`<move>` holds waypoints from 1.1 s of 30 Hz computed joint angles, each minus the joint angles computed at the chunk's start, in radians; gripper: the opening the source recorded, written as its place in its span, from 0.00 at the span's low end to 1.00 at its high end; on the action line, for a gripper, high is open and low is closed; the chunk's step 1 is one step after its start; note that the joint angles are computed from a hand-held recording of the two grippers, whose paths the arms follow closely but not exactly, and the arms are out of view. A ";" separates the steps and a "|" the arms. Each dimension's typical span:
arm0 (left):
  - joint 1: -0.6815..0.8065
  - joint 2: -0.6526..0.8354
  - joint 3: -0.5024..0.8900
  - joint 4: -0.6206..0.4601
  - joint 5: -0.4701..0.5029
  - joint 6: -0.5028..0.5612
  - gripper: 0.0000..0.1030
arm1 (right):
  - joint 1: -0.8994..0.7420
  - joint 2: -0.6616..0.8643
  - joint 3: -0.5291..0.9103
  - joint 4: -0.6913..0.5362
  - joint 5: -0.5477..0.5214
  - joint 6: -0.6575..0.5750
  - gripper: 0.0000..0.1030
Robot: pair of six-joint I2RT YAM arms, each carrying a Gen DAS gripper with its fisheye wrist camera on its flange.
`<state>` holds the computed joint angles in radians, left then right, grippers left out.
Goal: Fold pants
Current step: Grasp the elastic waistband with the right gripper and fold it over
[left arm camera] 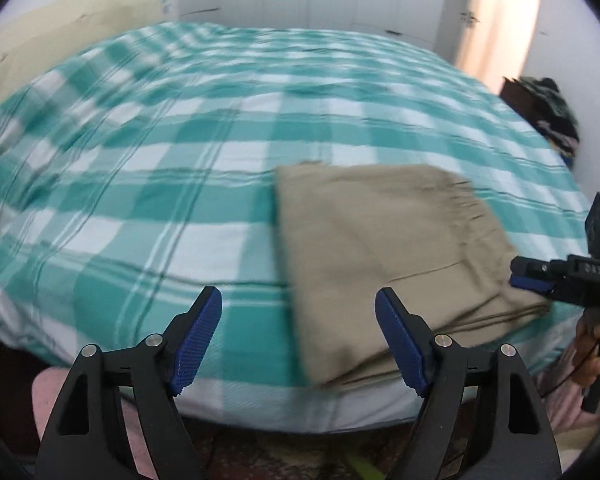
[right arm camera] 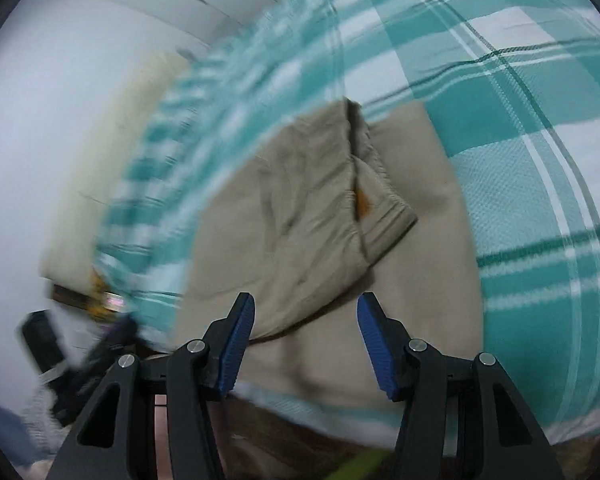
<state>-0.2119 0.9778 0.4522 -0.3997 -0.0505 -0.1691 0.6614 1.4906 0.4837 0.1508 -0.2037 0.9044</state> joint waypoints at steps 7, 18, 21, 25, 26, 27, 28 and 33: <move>-0.132 -0.068 -0.060 0.073 -0.095 -0.014 0.78 | 0.043 -0.083 0.174 -0.273 0.136 -0.149 0.09; -0.342 0.423 0.039 0.258 -0.214 0.003 0.52 | -0.216 -0.048 0.057 -0.136 -0.084 -0.157 0.29; -0.312 0.427 0.036 0.274 -0.178 0.007 0.53 | -0.267 -0.041 0.034 -0.115 -0.203 -0.133 0.49; -0.334 0.430 0.031 0.282 -0.201 0.001 0.53 | -0.303 0.135 0.080 -0.038 -0.301 -0.112 0.48; -0.329 0.430 0.028 0.288 -0.196 0.001 0.53 | -0.316 0.186 0.094 -0.012 -0.323 -0.106 0.47; -0.323 0.428 0.025 0.294 -0.188 0.003 0.53 | -0.329 0.236 0.105 0.027 -0.345 -0.086 0.47; -0.324 0.424 0.020 0.296 -0.185 0.000 0.53 | -0.335 0.264 0.106 0.062 -0.352 -0.073 0.47; -0.264 0.383 0.004 0.294 -0.101 0.028 0.56 | -0.321 0.250 0.078 0.121 -0.318 -0.105 0.28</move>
